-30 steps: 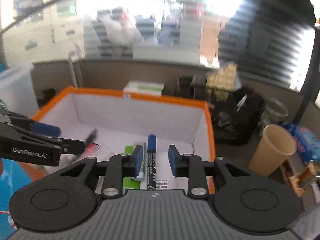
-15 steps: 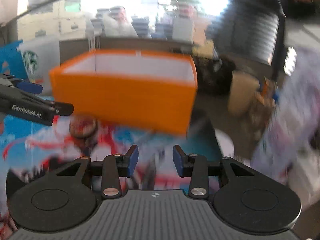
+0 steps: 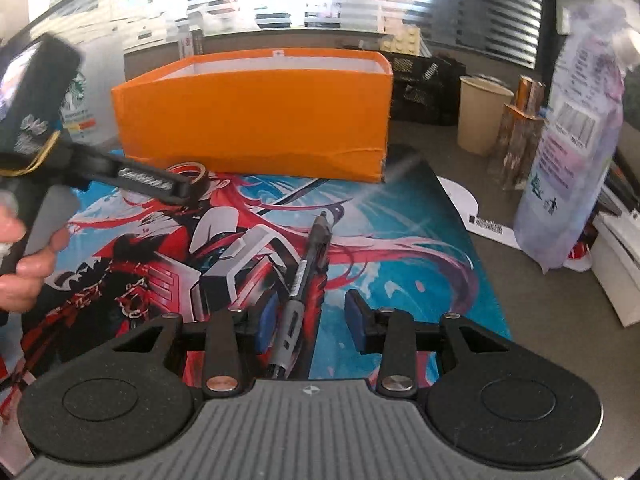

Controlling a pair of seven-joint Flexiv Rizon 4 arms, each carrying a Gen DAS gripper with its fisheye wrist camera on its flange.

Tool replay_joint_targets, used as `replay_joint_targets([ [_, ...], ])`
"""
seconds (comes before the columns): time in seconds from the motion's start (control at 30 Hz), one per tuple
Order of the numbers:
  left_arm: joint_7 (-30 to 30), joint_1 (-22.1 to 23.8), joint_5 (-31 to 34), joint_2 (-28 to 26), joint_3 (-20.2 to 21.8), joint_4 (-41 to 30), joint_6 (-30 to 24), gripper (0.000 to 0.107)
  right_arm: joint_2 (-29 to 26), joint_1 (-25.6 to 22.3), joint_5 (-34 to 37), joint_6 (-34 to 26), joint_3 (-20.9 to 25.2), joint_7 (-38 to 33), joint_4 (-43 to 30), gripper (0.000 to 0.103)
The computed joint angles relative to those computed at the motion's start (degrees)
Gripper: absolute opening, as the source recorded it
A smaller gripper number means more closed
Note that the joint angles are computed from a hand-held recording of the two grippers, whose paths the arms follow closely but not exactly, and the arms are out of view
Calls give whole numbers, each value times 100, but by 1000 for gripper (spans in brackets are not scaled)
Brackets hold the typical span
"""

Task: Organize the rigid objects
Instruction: 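Move both tools back to the mat toward the tape roll and a pen, then grasp the black tape roll with left tool while right tool grasps a black pen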

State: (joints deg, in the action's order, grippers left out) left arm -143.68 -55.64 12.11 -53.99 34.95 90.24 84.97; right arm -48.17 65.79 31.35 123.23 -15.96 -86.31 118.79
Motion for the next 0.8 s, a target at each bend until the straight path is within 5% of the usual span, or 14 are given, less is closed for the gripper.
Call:
replay_joint_targets([
  [0.07,-134,-93,-34,-73,122,-72,-97,102,-34,-48,-12,107,64,0,-24,38],
  [0.3,-827,-365,140,-365,543,-401,-354,98,-198,79,330,251,-7,-150,-167,11],
  [0.4,-964,-397,369,-375,572,-453,-244,78,-296,220,493,263,-122,-305,-247,11],
  [0.47,-995,-432,489,-378,600,-477,-170,54,-332,281,579,246,-172,-388,-292,11],
  [0.8,-1340,-555,804,-261,650,-367,-275,53,-311,196,629,213,-68,-490,-402,10],
])
